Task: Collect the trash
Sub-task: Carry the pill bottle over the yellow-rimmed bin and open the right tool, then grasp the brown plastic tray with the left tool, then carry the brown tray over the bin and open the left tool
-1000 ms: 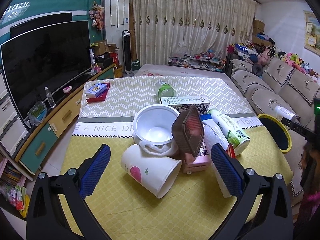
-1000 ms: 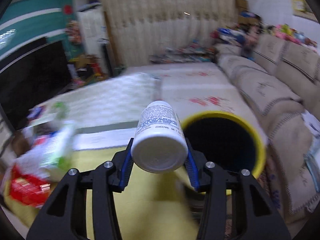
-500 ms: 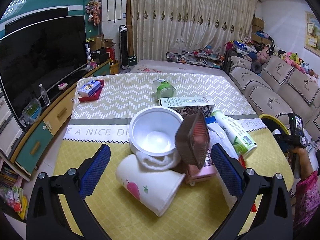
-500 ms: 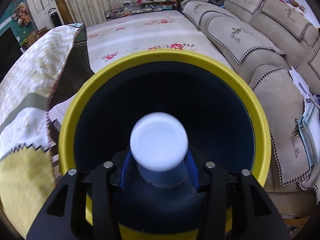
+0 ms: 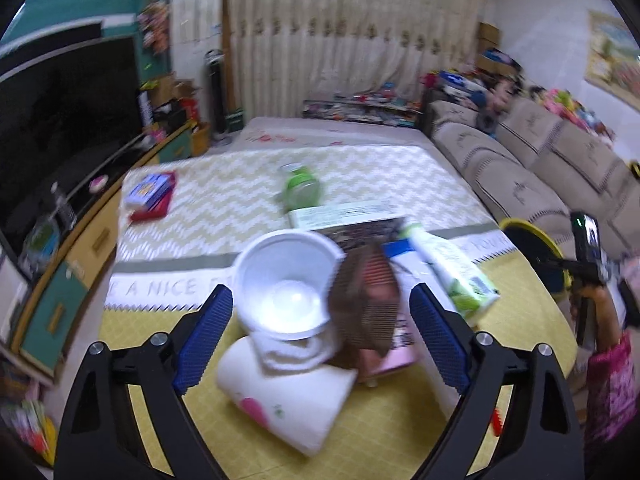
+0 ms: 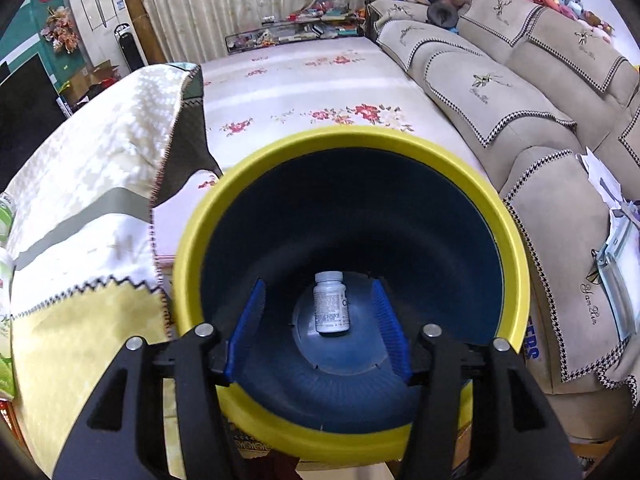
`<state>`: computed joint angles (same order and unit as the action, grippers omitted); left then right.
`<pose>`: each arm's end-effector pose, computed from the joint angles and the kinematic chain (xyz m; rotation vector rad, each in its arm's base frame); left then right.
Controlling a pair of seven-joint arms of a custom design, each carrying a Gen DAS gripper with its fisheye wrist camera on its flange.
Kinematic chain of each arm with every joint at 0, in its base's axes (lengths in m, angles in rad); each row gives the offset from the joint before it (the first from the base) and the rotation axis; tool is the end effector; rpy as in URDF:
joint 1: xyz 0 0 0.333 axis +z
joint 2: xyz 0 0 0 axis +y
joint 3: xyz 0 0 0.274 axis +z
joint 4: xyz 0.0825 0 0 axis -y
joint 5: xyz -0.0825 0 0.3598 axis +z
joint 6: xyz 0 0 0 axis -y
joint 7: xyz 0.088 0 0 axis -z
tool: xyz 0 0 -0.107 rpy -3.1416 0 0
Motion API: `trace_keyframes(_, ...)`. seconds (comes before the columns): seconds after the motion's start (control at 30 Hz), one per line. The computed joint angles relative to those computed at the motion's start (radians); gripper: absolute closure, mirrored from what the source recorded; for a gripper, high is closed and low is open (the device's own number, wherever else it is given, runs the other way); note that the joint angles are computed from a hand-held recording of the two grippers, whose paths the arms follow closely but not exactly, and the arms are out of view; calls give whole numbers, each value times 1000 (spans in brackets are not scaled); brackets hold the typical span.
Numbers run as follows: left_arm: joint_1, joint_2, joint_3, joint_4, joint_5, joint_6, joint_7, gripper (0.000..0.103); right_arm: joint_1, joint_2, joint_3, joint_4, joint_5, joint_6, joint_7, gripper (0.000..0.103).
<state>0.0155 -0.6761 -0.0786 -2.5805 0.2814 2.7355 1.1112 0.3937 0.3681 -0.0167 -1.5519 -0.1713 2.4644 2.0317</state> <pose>0.3967 -0.0396 0.5485 -1.8466 1.5385 -0.7352 0.6247 0.2493 0.4674 -1.8959 1.8536 -0.4510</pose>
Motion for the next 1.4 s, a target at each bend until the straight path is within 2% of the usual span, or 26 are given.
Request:
trace_keyframes(0.03,13,15,-25,25,-27,-32,30,24,0,-4,2,-3,2,5,-1,49)
trace_keyframes(0.07,24,23,-42,31,-29,-33,52,29,-3,-9,3,-7,6,9,-8,49)
trace_keyframes(0.13,54,40,-77,36,-79,-17,96,46,0,-18,6,-16,3,18,-12,49)
trace_keyframes(0.17,45,58,-69,34,-70,5,80,50,1,-23,8,-22,4,22,-15,49)
trace_keyframes(0.23,18,87,-47,59,-68,-28,93,62,1,-33,13,-34,11,32,-22,48)
trace_keyframes(0.3,34,109,-65,71,-94,-27,118,70,-2,-42,16,-45,19,41,-31,48)
trace_keyframes(0.33,33,114,-64,73,-93,-26,120,79,-2,-49,16,-56,19,48,-32,48)
trace_keyframes(0.4,31,124,-63,90,-50,-47,89,85,0,-60,16,-69,15,57,-29,48)
trace_keyframes(0.43,45,121,-75,88,-64,-42,101,93,-1,-66,18,-76,16,62,-30,48)
trace_keyframes(0.47,62,118,-89,80,-82,-19,110,95,-1,-72,19,-87,17,71,-30,48)
trace_keyframes(0.5,73,114,-100,82,-88,-22,114,96,-3,-78,21,-94,22,76,-33,48)
trace_keyframes(0.57,134,102,-159,86,-98,-15,127,96,-4,-88,23,-106,21,87,-33,48)
trace_keyframes(0.63,99,101,-128,114,2,-47,66,96,-4,-98,23,-114,18,96,-30,48)
trace_keyframes(0.7,79,101,-115,135,41,-50,51,96,-5,-116,22,-132,12,113,-24,48)
trace_keyframes(0.8,67,133,-124,211,67,-57,69,96,-5,-147,14,-162,-24,135,3,47)
trace_keyframes(0.87,96,184,-175,290,9,-55,123,96,-9,-173,6,-186,-62,149,29,45)
trace_keyframes(0.9,92,212,-181,306,-29,-4,147,96,-13,-185,6,-200,-74,157,39,45)
trace_keyframes(0.93,102,250,-207,344,-68,13,178,96,-18,-195,6,-208,-87,161,50,45)
trace_keyframes(1.1,18,481,-237,583,-59,-15,174,96,-54,-265,6,-287,-161,187,110,45)
trace_keyframes(1.17,-21,606,-255,732,-78,-77,209,96,-75,-286,11,-314,-174,202,125,45)
trace_keyframes(1.2,-37,669,-267,819,-106,-139,263,96,-87,-300,13,-334,-175,216,131,45)
trace_keyframes(1.27,-78,810,-290,994,-79,-228,287,96,-108,-317,18,-360,-172,234,140,45)
trace_keyframes(1.3,-126,888,-272,1081,-85,-242,331,96,-119,-328,19,-376,-169,243,144,45)
trace_keyframes(1.33,-166,948,-256,1168,-83,-298,332,96,-129,-338,22,-391,-163,252,143,44)
trace_keyframes(1.37,-212,1021,-229,1256,-79,-321,357,96,-139,-350,24,-409,-157,262,143,44)
trace_keyframes(1.4,-277,1088,-176,1343,-92,-345,372,96,-148,-358,27,-421,-157,267,146,44)
